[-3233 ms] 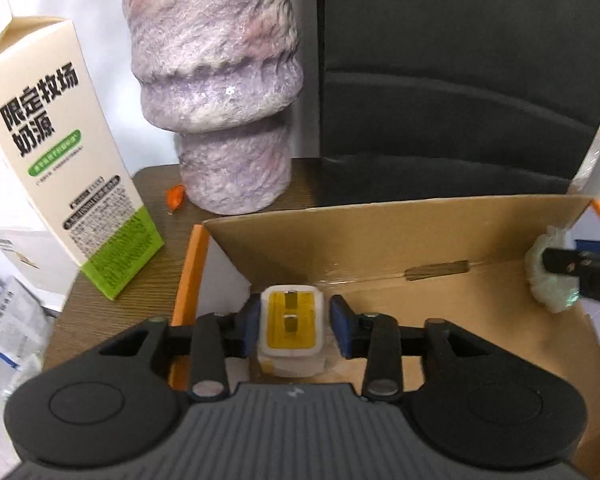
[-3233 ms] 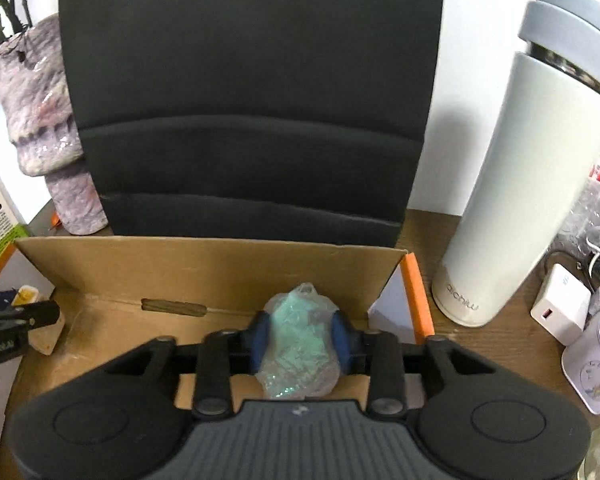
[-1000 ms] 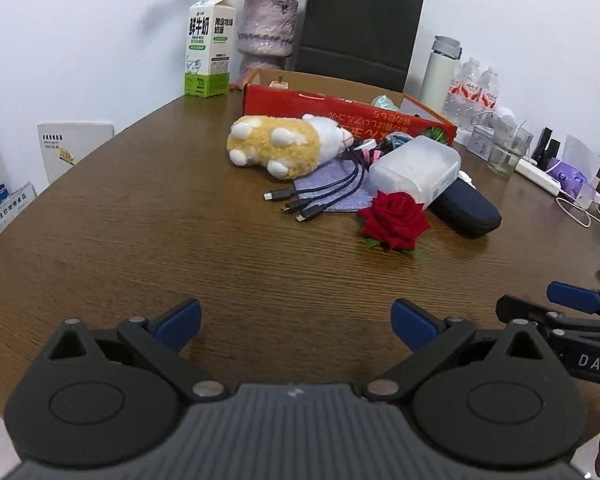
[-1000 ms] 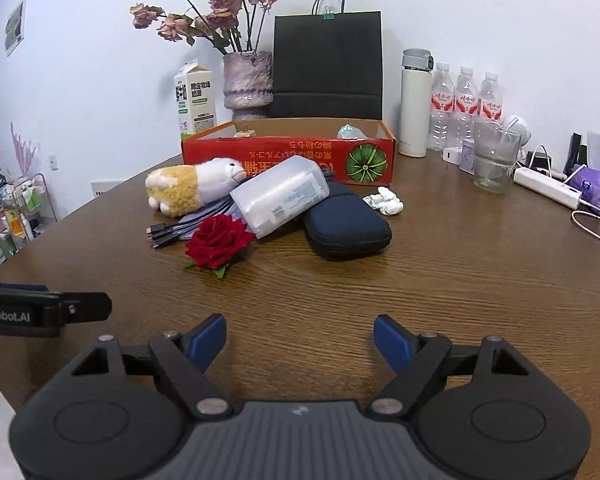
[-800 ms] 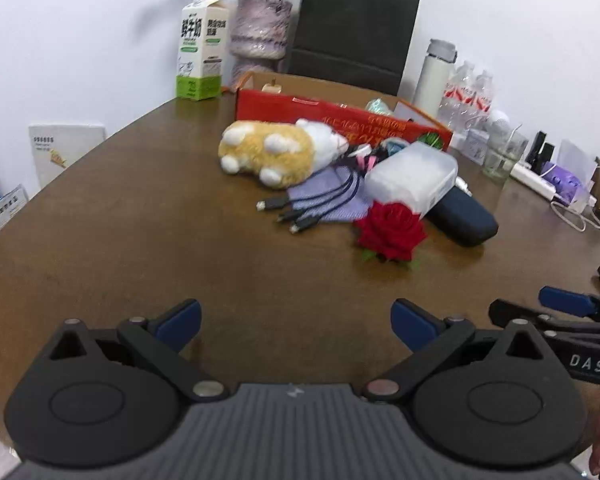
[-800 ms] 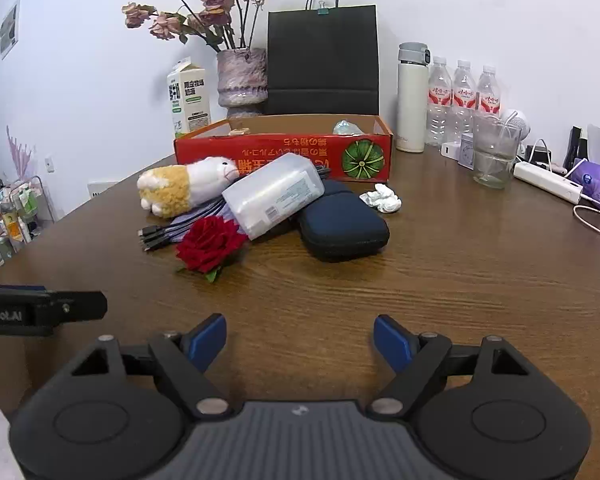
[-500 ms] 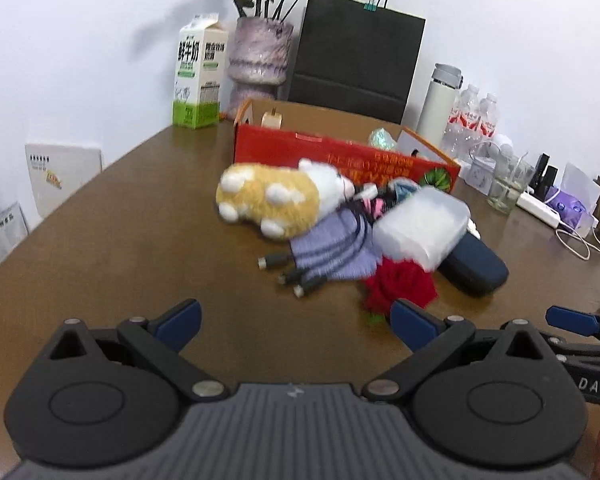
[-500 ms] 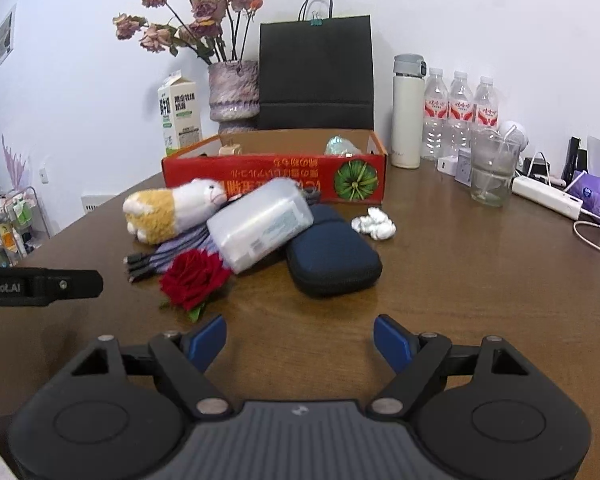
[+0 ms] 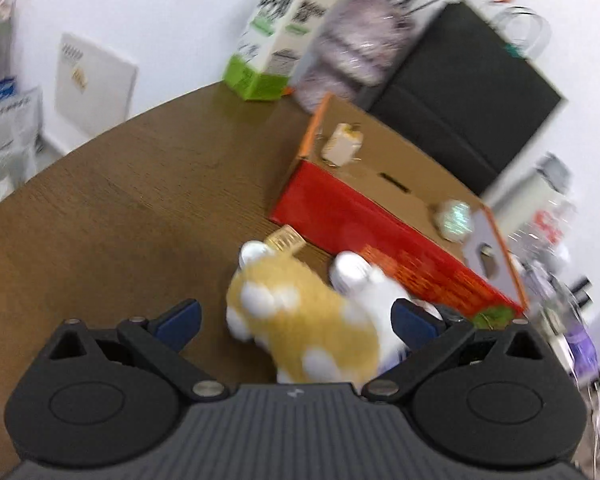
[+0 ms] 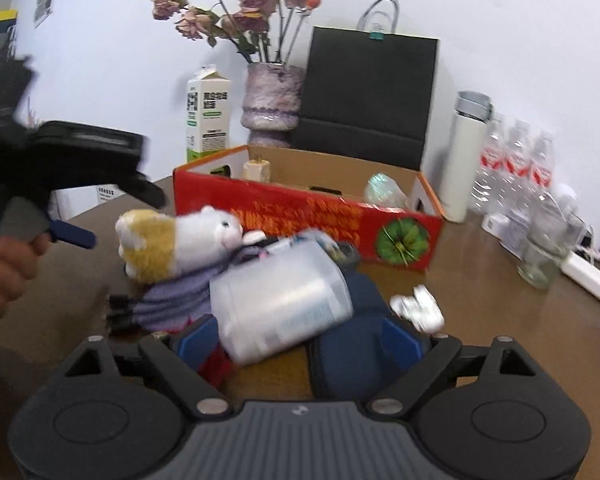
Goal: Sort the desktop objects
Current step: 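Grasp the plush toy with the left tool while the right tool grasps the white plastic box, then carry the plush toy into the box with the left tool while the right tool places the plastic box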
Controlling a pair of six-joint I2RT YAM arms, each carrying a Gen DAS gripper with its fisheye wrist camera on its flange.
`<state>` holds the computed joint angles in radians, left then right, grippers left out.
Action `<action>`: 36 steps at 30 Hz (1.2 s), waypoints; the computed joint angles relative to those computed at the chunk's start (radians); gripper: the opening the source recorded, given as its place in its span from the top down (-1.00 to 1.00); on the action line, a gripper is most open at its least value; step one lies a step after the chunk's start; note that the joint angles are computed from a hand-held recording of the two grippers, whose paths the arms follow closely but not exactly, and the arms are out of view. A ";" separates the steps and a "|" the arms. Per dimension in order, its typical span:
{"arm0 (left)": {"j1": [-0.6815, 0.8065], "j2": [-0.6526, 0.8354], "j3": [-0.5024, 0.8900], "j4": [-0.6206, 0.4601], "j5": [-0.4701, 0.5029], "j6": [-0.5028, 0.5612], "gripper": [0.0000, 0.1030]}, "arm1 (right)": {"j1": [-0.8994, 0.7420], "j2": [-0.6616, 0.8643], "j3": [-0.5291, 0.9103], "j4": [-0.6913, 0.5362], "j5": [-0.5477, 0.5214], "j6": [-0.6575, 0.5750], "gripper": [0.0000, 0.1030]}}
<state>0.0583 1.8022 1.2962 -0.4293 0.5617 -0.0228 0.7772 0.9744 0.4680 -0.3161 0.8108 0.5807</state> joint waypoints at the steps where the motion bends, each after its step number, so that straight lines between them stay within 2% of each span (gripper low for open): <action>1: -0.012 0.025 0.028 -0.009 -0.028 -0.027 -1.00 | -0.028 0.016 0.004 0.044 -0.024 -0.045 -0.72; 5: -0.049 0.113 0.122 -0.068 -0.099 -0.049 -0.87 | -0.104 0.099 0.034 0.139 -0.095 -0.155 -0.73; 7: -0.057 0.094 0.076 -0.021 -0.115 -0.057 -0.81 | -0.124 0.146 0.046 0.172 -0.111 -0.186 -0.76; 8: -0.067 0.085 0.058 0.006 -0.139 -0.057 -0.62 | -0.133 0.162 0.047 0.190 -0.116 -0.201 -0.77; 9: -0.068 0.074 0.039 0.021 -0.143 -0.056 -0.29 | -0.137 0.176 0.048 0.204 -0.118 -0.209 -0.77; 13: -0.070 0.031 -0.010 0.056 -0.144 -0.003 -0.11 | -0.140 0.190 0.034 0.246 -0.114 -0.244 -0.76; 15: -0.060 0.006 -0.025 0.057 -0.127 0.015 0.06 | -0.133 0.179 0.026 0.243 -0.111 -0.242 -0.75; 22: 0.038 -0.133 -0.127 0.060 0.057 0.144 0.11 | -0.111 -0.002 -0.033 0.209 -0.104 -0.115 -0.73; 26: 0.182 -0.252 -0.208 -0.002 0.269 0.234 0.10 | -0.049 -0.139 -0.063 0.095 0.010 -0.022 -0.72; 29: 0.261 -0.331 -0.263 -0.079 0.338 0.335 0.09 | 0.011 -0.265 -0.067 -0.076 0.072 0.121 -0.72; 31: 0.306 -0.352 -0.279 -0.166 0.364 0.431 0.08 | 0.081 -0.332 -0.064 -0.201 0.124 0.244 -0.72; 33: 0.344 -0.346 -0.279 -0.264 0.391 0.543 0.08 | 0.151 -0.335 -0.042 -0.332 0.167 0.378 -0.72; 36: 0.386 -0.326 -0.274 -0.388 0.429 0.726 0.08 | 0.245 -0.253 0.013 -0.526 0.214 0.577 -0.72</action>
